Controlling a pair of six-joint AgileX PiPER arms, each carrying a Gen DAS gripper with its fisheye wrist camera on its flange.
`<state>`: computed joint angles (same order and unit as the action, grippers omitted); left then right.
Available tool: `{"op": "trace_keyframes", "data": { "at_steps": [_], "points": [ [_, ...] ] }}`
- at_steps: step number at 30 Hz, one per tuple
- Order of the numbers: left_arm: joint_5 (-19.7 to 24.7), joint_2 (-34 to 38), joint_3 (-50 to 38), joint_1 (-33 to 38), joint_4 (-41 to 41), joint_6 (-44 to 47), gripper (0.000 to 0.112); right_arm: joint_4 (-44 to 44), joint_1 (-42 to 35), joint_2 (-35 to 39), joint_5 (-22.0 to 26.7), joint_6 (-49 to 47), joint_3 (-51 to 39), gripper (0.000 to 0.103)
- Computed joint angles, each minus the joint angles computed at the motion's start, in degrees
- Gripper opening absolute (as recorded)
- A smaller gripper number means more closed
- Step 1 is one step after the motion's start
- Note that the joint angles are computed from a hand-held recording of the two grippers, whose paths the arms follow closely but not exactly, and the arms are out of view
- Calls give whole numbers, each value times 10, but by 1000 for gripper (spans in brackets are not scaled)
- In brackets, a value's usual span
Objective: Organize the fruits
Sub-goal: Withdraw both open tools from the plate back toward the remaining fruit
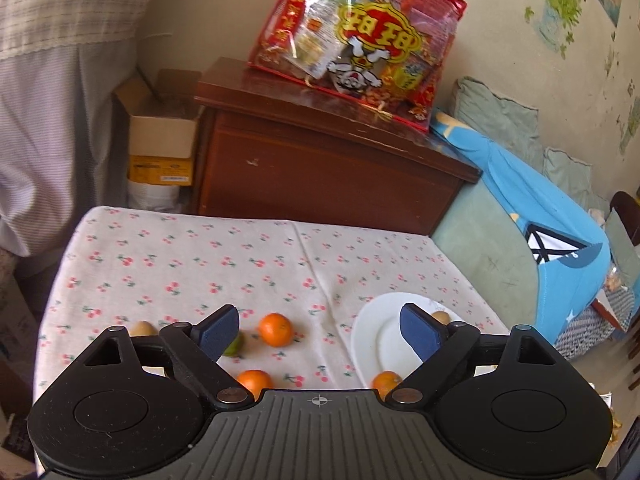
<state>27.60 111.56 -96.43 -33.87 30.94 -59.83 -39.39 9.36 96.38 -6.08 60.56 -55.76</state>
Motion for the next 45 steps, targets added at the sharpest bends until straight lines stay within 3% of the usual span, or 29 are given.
{"op": "trace_keyframes", "data": {
  "at_steps": [11,14,25,31,40,45],
  "points": [
    [-12,-51,135,38,96,-124,92,-168,24,16,-25,149,-9,43],
    [-16,-53,149,41,107,-134,92,-170,34,17,-36,130,-10,43],
    [-8,-41,163,47,92,-128,92,-290,53,56,-75,206,-45,43],
    [0,-26,152,47,80,-120,91,-344,66,81,-72,230,-74,43],
    [-10,-13,149,53,57,-108,91,-356,84,117,-54,221,-107,42],
    [-17,-3,144,51,56,-97,82,-428,86,128,-51,293,-126,31]
  ]
}}
